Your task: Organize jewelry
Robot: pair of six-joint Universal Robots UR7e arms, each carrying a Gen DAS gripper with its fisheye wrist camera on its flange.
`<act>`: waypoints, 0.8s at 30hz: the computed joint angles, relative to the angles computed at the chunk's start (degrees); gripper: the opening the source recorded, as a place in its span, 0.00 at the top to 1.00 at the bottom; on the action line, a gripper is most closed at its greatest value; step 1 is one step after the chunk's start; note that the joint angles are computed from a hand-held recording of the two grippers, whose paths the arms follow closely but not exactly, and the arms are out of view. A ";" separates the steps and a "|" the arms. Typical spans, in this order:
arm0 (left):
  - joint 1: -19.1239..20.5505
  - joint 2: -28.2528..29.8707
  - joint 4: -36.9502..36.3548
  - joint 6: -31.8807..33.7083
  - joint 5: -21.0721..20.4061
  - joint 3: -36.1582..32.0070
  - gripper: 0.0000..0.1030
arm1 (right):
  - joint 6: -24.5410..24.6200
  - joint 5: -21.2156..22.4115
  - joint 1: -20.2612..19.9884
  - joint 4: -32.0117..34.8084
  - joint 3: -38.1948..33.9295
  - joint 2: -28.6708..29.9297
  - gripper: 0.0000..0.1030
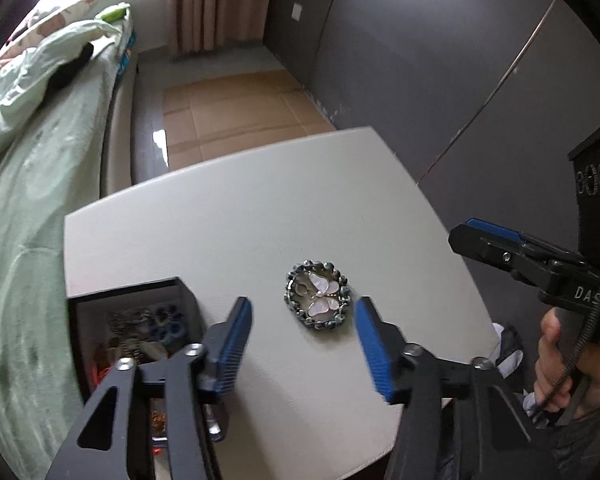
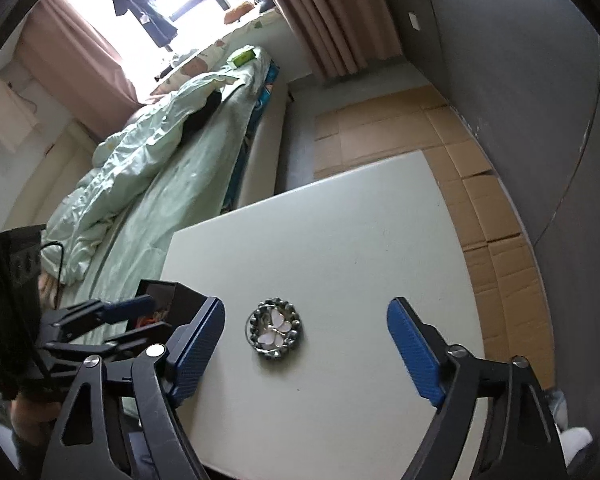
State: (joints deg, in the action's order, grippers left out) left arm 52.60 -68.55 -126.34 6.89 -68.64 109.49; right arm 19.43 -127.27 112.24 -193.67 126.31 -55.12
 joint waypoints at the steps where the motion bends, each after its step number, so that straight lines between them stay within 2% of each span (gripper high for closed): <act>1: -0.13 0.61 0.08 -0.46 0.56 -0.10 0.55 | -0.18 1.25 -0.66 -0.46 0.31 -0.12 0.32; 3: 0.06 2.06 0.49 -1.50 1.31 -0.65 0.64 | 0.08 2.25 -1.63 0.08 0.34 -0.10 0.38; 11: 0.57 6.36 1.08 -4.13 3.24 -2.03 0.76 | -0.61 4.48 -3.74 -0.84 0.82 -0.11 0.47; 17: 0.53 8.97 1.37 -5.12 6.44 -2.44 0.78 | -0.73 5.23 -4.54 -0.50 0.27 0.10 0.48; 22: 1.22 10.52 1.79 -5.36 6.29 -3.15 0.78 | -0.78 5.05 -4.83 -0.05 0.05 0.24 0.48; 24: 1.25 10.83 1.78 -5.45 6.04 -3.08 0.91 | -0.79 4.97 -5.02 0.01 0.01 0.30 0.48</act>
